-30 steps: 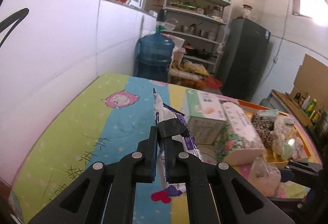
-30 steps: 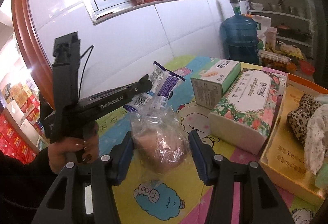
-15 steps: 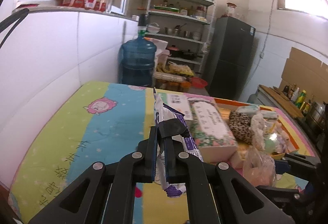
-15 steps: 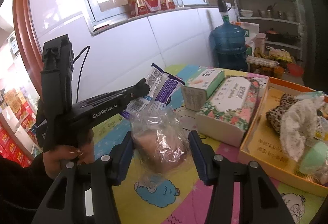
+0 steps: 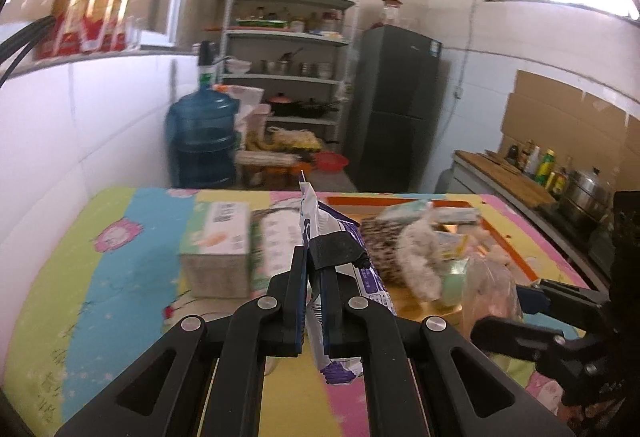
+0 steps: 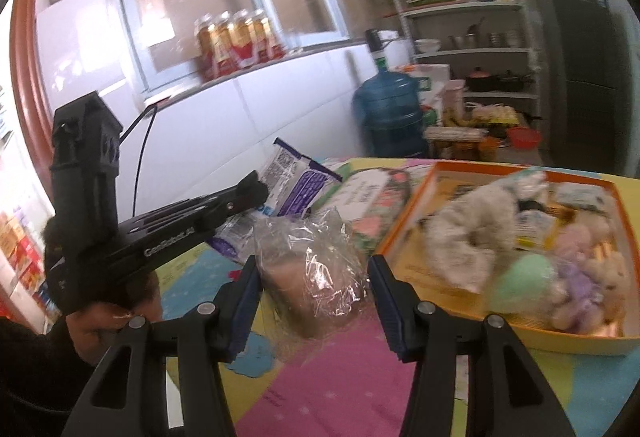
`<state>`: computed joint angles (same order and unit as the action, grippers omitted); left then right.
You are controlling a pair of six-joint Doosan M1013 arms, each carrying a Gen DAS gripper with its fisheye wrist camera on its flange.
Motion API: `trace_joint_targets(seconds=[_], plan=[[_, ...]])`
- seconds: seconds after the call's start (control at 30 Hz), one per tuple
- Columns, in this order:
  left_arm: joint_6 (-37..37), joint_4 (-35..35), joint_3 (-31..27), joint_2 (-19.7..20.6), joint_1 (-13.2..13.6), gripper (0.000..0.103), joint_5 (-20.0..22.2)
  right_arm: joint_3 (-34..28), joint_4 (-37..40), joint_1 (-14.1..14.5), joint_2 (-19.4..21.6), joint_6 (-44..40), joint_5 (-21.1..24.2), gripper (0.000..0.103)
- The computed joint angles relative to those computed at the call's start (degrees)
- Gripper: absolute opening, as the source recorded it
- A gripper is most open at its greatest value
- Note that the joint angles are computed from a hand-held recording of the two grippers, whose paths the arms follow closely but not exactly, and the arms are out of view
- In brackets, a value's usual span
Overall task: Organize soft objects
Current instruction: 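Carry the snack packet and plastic bag over the orange box lid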
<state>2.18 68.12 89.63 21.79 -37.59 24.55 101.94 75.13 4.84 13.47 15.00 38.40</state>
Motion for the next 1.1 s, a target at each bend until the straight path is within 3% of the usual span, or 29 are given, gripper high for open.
trace_joint_targets(seconds=[0.3,0.57,0.9,1.1], plan=[[9.3,-5.6,-5.7,3.2,-1.9,0.005,-2.3,2.2,4.1,-4.0,-1.4,-2.2,-4.0,0.054],[20.5,-15.0,-11.3,6.3,-2.9,0.005,-3.5,3.1,6.7,-6.3,-1.7,-3.9,-9.0,0.054],[30.1,-23.8,-17.5,10.4,-3.6,0.005,-1.4,0.8,5.4,-7.5,0.2,-4.6,-15.3,0.054],[34.4,-27.7,-21.0,12.8,-3.6,0.005,0.4,-1.3,4.5,-8.3,1.8,-4.4,-15.0,0.054]])
